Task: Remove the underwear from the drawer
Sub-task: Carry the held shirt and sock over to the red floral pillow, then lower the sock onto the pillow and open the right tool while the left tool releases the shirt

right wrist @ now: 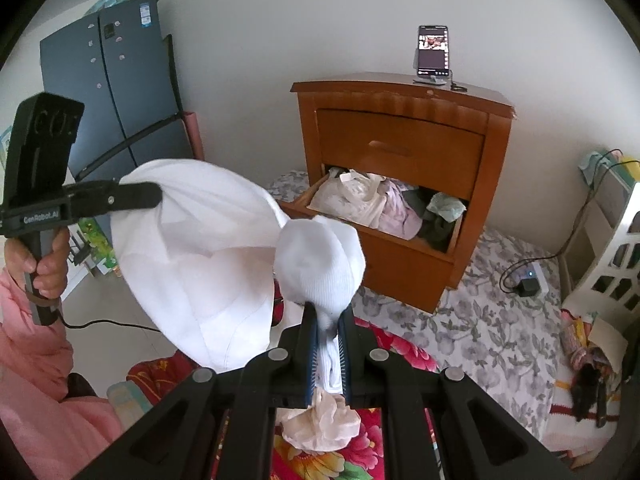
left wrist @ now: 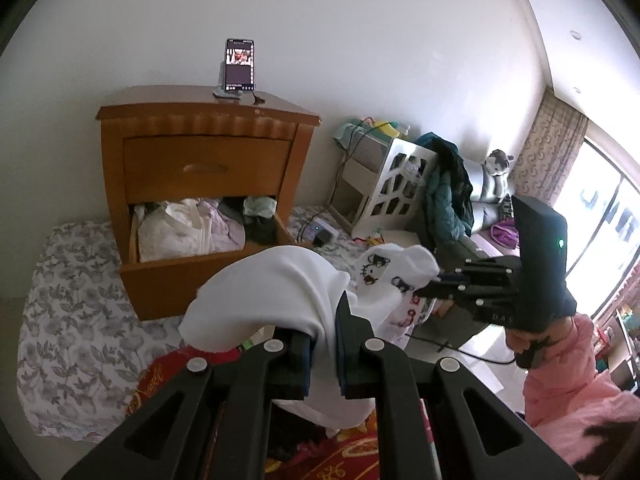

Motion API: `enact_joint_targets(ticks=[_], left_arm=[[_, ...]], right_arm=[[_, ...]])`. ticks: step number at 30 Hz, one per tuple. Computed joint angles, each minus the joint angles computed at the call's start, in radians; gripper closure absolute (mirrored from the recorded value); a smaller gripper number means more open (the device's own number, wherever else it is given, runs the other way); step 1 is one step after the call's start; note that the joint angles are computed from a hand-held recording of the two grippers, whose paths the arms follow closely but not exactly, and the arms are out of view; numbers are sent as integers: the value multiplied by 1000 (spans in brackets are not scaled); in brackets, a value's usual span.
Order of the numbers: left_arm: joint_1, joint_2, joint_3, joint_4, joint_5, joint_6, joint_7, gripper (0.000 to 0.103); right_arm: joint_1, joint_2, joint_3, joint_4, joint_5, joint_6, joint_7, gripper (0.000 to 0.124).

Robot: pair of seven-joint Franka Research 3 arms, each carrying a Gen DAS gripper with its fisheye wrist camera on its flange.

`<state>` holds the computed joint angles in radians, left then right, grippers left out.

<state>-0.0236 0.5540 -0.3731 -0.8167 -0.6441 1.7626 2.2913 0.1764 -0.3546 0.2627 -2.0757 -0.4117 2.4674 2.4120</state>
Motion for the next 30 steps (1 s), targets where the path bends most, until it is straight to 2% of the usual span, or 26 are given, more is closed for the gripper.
enact_joint_targets(ticks=[3,5,9,13,17,22,25,30], left_arm=[[16,-25,16,-84,12,0,19,93],[5,-16,44,-114,73,-34,-2,93],[-12,35,87,-133,188,-88,-81,93],[-6,68,95,-150,249,-124,-123,93],[-1,39,95,-223,292,-90,-100,91],[-18,0,103,-312,346,-9,-77,83],[-28,-6,109,-348,377,6,-87,78],[-34,0,112,-351,402,14,-115,73]], right_arm=[[8,-19,-5,-35,21,5,0,114],[11,-23,-7,-55,40,8,0,114],[18,-20,-19,-92,88,31,-8,114],[26,4,-33,-102,136,50,-27,114],[50,27,-58,-109,212,67,-69,114],[87,53,-94,-123,345,107,-154,114],[112,82,-121,-133,453,138,-215,114],[89,152,-119,-105,455,92,-197,112]])
